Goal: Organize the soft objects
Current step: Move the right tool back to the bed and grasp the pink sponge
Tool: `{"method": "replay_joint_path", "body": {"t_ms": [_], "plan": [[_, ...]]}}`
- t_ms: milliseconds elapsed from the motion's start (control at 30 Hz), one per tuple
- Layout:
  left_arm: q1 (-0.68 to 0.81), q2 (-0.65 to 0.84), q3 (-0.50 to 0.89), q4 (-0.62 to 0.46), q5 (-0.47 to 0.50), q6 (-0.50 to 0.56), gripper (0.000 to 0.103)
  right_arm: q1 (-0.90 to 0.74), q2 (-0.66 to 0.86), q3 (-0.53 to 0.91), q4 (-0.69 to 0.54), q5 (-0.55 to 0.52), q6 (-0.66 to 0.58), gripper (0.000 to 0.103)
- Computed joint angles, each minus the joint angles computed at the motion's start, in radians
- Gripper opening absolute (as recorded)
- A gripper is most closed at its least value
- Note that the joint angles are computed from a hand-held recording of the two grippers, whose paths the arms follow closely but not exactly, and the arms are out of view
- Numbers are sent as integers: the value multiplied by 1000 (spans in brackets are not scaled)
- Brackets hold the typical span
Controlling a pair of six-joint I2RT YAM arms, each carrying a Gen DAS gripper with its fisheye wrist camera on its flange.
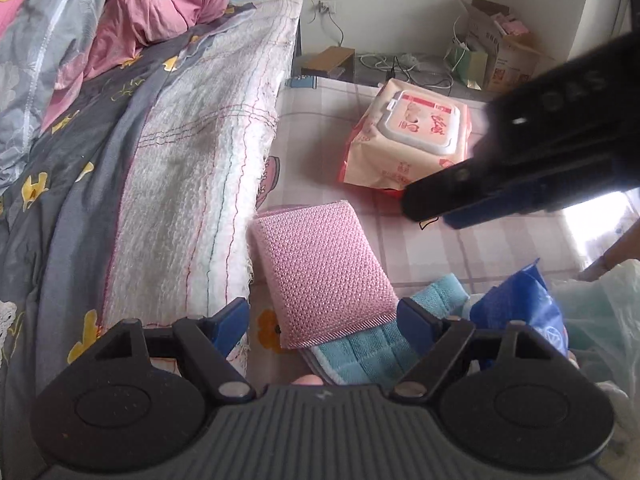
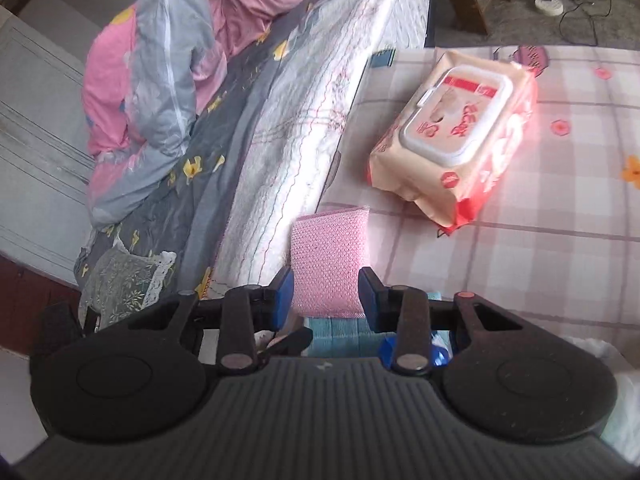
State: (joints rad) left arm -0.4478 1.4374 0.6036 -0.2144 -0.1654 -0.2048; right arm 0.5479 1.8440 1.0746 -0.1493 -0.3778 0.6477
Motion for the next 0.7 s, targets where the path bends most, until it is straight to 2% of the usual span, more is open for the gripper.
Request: {"method": "replay_joint_path", "body": {"t_ms": [100,300,433,700], "plan": [[37,88,38,18,54,7,82,3,186,138,-17,-28,20,35],[70,211,104,17,87,3,82,-5,372,299,-61,-66,32,35],[85,262,145,3,113,-10,83,-3,430,347,-77,-81,28,35],[93,285,169,-2,129,-26,84,-35,446,318,-2,-120,79,35]]}}
